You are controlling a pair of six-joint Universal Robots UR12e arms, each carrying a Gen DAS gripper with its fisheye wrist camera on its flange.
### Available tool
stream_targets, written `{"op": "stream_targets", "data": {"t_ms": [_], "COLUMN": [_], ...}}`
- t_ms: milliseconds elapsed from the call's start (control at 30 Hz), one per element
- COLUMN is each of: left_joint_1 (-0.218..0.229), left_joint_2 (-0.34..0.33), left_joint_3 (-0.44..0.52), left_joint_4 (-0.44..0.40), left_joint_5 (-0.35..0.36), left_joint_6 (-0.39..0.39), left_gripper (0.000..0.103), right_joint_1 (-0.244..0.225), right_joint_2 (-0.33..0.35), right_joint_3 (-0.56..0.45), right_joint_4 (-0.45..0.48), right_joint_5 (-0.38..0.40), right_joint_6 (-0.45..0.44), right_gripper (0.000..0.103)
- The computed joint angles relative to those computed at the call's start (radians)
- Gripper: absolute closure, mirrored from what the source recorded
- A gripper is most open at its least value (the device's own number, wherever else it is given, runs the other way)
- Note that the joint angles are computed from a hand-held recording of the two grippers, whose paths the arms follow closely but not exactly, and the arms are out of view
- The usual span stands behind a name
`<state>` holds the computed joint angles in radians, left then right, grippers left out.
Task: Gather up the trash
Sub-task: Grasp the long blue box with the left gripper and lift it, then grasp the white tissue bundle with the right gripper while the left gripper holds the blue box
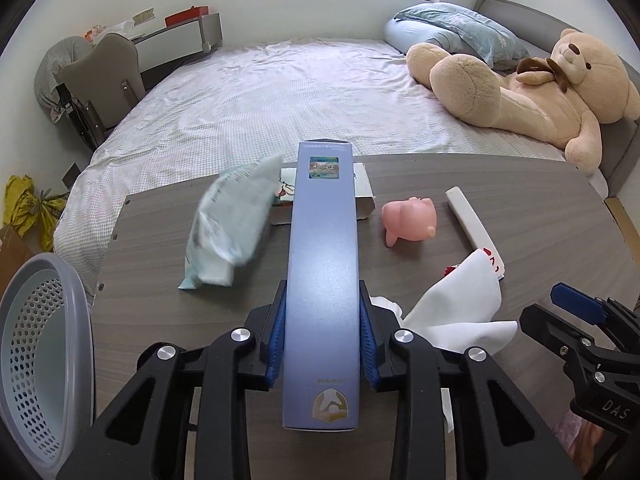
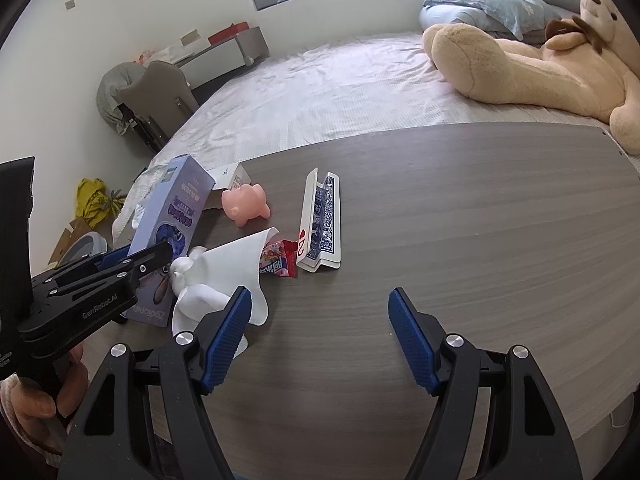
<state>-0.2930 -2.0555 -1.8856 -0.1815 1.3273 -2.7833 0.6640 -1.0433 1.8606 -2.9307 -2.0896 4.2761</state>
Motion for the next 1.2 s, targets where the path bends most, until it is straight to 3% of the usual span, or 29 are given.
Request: {"op": "stream_targets", "data": {"t_ms": [400,700,933,1200], "left_joint_1": [0.027,0.076,0.099,0.118], "left_joint_2": [0.049,0.079,0.086,0.088], "left_joint_3": [-0.054,-0.092,-0.108,-0.116], "left_joint_4": [0.064,0.13,0.177,0.179], "left_joint_5": [-0.016,0.051,0.097,0.088], "left_joint_6": [-0.047,-0.118,-0.145,-0.165], "left_gripper": [0.072,0.072,0.072,0.072], "right_joint_1": [0.006,0.01,0.007,0.003], "right_joint_2": [0.013,0.052,0.092,0.125], "right_joint_3": [-0.034,-0.107,-0.179,-0.241], "right_joint_4": [-0.015,-0.029,0.024,0.115], "right_joint_5": [-0.003,0.015,0.042,0.06], "right_joint_6": [-0.071,-0.191,-0.277,-0.333], "right_gripper": [0.033,0.033,0.035,0.048]}}
